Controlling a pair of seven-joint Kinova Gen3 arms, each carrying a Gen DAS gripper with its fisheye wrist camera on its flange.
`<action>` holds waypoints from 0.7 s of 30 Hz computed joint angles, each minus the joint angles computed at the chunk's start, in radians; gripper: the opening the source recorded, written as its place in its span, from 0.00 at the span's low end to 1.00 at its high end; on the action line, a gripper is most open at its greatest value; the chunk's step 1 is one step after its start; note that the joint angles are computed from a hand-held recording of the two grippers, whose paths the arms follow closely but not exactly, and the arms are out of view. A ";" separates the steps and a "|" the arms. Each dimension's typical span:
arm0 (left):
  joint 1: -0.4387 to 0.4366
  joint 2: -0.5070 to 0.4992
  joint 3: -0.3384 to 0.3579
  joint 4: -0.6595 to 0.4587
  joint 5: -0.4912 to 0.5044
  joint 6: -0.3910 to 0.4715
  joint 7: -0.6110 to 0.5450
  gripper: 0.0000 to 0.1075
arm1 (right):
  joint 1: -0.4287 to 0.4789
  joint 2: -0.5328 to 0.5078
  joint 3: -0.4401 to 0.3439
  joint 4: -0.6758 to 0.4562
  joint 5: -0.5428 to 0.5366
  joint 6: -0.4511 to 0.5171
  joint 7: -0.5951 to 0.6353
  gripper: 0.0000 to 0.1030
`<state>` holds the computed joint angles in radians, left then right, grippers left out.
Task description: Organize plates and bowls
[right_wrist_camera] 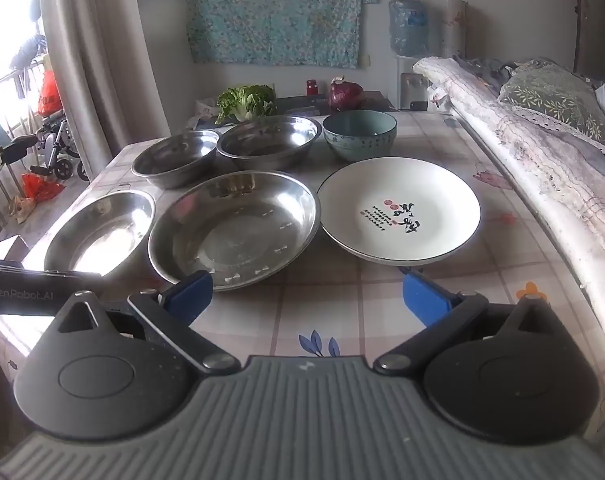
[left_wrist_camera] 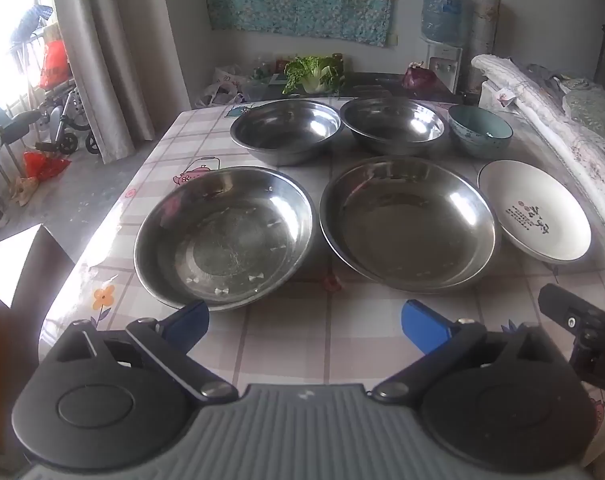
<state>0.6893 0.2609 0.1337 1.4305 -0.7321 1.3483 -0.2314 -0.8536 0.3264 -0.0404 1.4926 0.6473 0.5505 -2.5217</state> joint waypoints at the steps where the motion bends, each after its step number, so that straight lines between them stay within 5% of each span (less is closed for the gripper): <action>1: -0.003 -0.001 0.000 0.000 0.005 -0.004 0.000 0.96 | -0.002 -0.001 0.000 0.001 0.004 0.003 0.000 0.99; 21: 0.002 -0.001 0.003 0.002 0.004 -0.050 -0.006 0.96 | 0.026 0.024 -0.012 -0.064 -0.088 0.069 0.100 0.99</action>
<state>0.6916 0.2596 0.1369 1.4321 -0.7282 1.2988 -0.2369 -0.8277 0.3502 -0.0519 1.4286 0.5597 0.6199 -2.4213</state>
